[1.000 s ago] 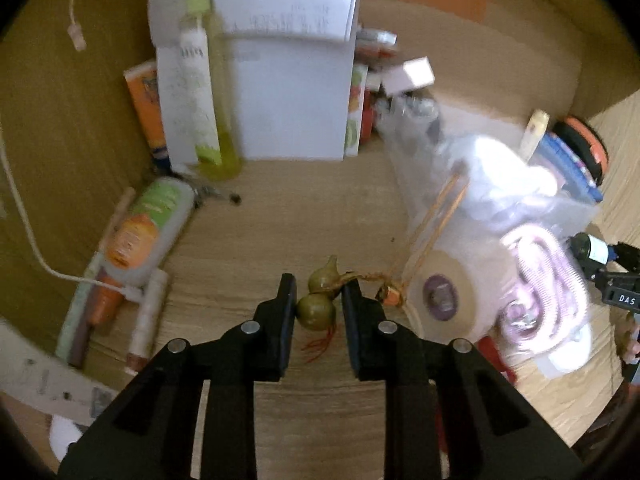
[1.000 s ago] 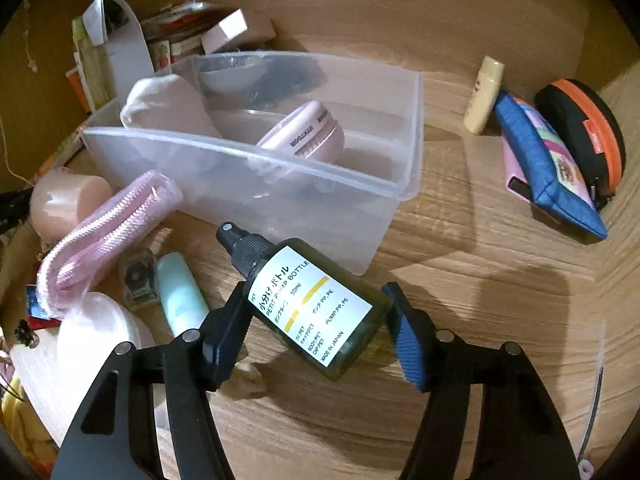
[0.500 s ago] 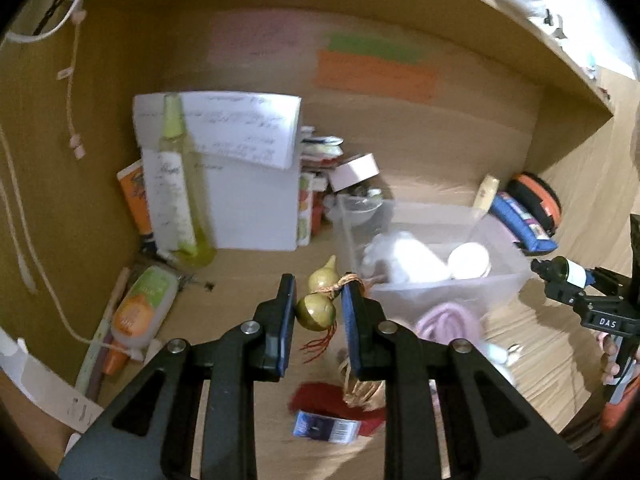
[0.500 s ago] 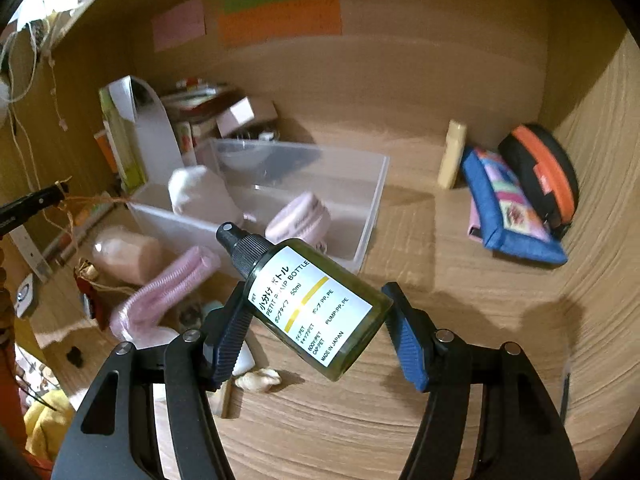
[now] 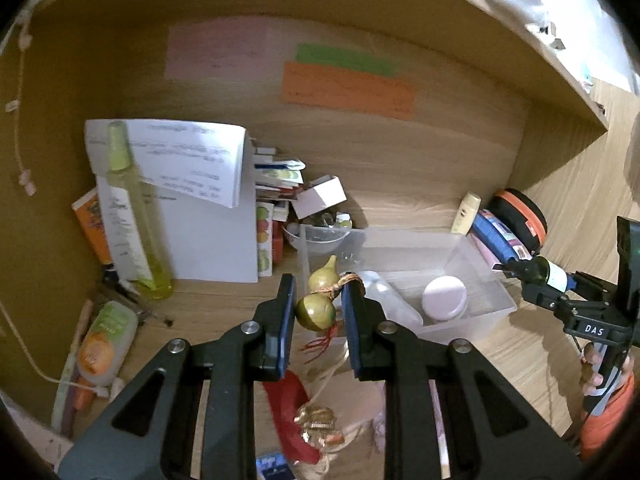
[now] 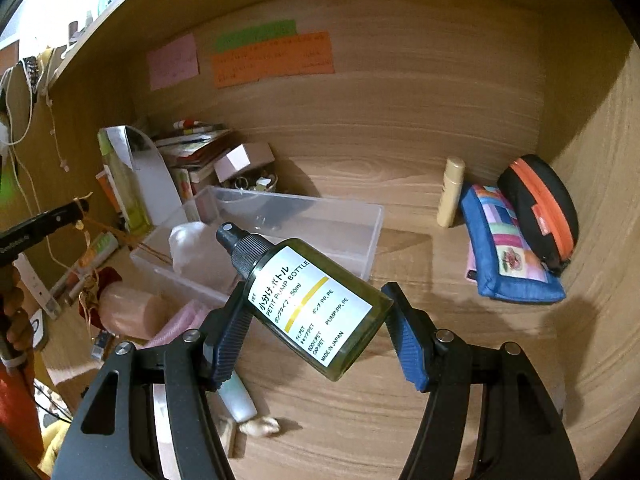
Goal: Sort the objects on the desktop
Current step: 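Carry the gourd ornament and green bottle over the clear box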
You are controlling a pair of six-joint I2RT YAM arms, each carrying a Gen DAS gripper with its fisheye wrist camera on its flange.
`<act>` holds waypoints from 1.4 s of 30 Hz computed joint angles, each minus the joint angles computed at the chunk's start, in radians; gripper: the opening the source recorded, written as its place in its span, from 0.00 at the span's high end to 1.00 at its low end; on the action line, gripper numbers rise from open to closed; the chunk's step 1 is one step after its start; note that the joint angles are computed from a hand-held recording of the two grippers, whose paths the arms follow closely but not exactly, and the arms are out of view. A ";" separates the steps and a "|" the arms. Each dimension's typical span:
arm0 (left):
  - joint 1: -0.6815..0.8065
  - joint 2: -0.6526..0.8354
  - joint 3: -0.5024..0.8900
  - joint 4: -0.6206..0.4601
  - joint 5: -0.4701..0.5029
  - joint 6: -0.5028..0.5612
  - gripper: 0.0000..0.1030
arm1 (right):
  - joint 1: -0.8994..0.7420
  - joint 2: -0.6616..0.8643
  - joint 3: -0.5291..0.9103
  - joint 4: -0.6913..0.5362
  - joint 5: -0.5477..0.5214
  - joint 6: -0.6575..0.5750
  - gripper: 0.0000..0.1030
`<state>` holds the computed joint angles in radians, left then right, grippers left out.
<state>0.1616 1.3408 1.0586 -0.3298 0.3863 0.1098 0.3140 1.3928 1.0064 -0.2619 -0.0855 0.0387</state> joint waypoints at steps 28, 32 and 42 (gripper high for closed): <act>-0.156 0.338 0.206 -0.102 -0.110 0.086 0.79 | 0.089 0.402 0.305 -0.055 -0.024 -0.017 0.40; -0.152 0.375 0.244 -0.126 -0.090 0.077 0.79 | 0.090 0.435 0.346 -0.078 -0.017 -0.024 0.40; -0.164 0.365 0.225 -0.107 -0.138 0.074 0.74 | 0.110 0.450 0.361 -0.076 0.040 -0.028 0.40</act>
